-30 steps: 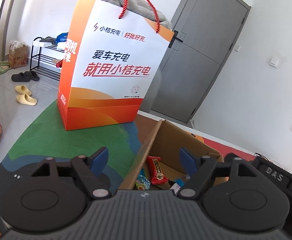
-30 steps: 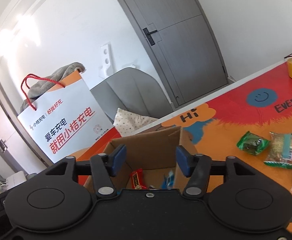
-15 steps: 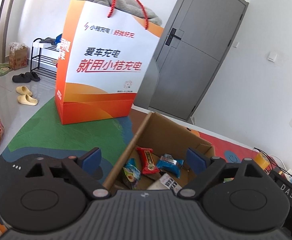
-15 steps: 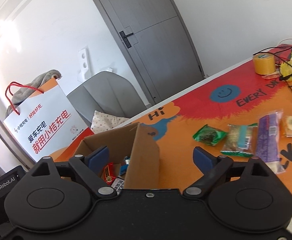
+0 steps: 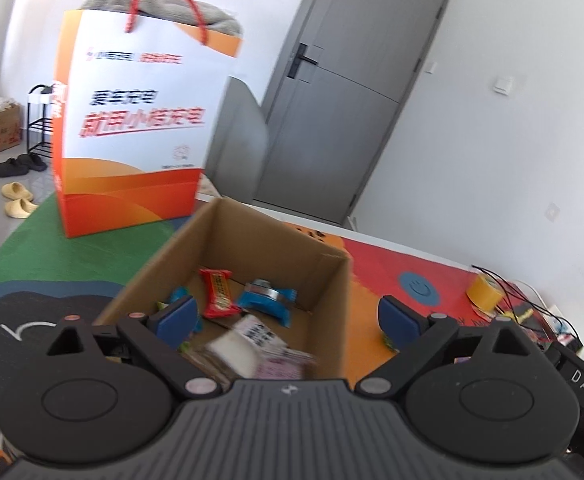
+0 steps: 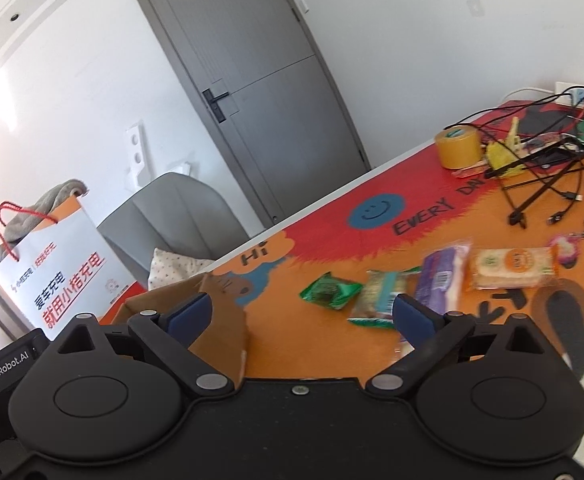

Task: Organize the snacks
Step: 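Move both tools back over the remaining snacks on the table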

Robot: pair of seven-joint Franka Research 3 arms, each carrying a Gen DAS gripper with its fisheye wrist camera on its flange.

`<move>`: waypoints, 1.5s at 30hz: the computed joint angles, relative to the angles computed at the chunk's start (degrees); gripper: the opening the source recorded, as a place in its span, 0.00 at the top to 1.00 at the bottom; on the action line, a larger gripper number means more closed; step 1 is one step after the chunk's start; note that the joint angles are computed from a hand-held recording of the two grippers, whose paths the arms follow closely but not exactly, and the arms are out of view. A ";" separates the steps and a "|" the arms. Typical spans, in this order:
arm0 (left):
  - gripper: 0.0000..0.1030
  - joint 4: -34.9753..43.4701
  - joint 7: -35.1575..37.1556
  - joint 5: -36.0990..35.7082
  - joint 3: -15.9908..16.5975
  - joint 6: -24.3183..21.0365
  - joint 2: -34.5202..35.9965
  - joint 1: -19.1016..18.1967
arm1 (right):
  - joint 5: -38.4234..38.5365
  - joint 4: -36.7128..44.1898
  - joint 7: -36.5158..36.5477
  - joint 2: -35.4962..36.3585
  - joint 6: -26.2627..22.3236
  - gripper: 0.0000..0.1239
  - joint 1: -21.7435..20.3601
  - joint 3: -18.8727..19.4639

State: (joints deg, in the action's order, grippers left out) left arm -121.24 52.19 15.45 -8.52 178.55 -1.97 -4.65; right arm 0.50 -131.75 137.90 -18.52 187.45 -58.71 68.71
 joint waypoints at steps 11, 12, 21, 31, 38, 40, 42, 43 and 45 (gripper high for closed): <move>0.06 1.61 6.19 -4.37 -1.83 -0.08 1.76 -3.41 | 4.98 -6.94 -3.26 -2.01 2.60 0.21 9.58 -12.01; 0.06 1.79 6.33 -4.33 -1.97 -0.05 1.95 -3.61 | 5.76 -7.39 -3.81 -2.12 2.86 0.21 10.00 -12.50; 0.06 4.81 7.10 -3.24 -2.95 -1.42 4.83 -4.93 | 12.25 -9.95 -9.64 -1.41 5.07 0.21 13.07 -16.30; 0.06 11.02 3.79 2.30 -2.14 -4.13 9.92 -7.70 | 18.20 -9.85 -15.88 -0.20 5.12 0.22 10.00 -15.17; 0.07 17.20 2.43 5.56 -1.93 -7.24 14.88 -9.44 | 18.35 -8.03 -15.34 1.02 3.57 0.21 1.22 -8.19; 0.08 18.98 2.87 5.34 -2.23 -8.41 16.31 -9.63 | 16.66 -7.26 -13.85 1.41 2.82 0.20 -2.09 -5.73; 0.09 20.77 3.13 5.57 -2.18 -9.49 17.76 -10.08 | 14.67 -6.28 -12.45 1.61 1.64 0.18 -5.89 -2.86; 0.09 21.76 3.05 5.82 -2.01 -10.13 18.52 -10.43 | 13.63 -5.77 -11.69 1.66 1.04 0.17 -7.91 -1.27; 0.09 23.60 3.10 6.20 -1.83 -11.07 20.06 -10.98 | 11.37 -4.69 -10.28 2.12 0.05 0.17 -11.95 1.87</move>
State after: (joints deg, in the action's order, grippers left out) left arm -97.64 55.29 21.65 -10.35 167.48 18.09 -15.63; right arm 11.86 -136.44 127.62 -16.41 187.50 -70.66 70.58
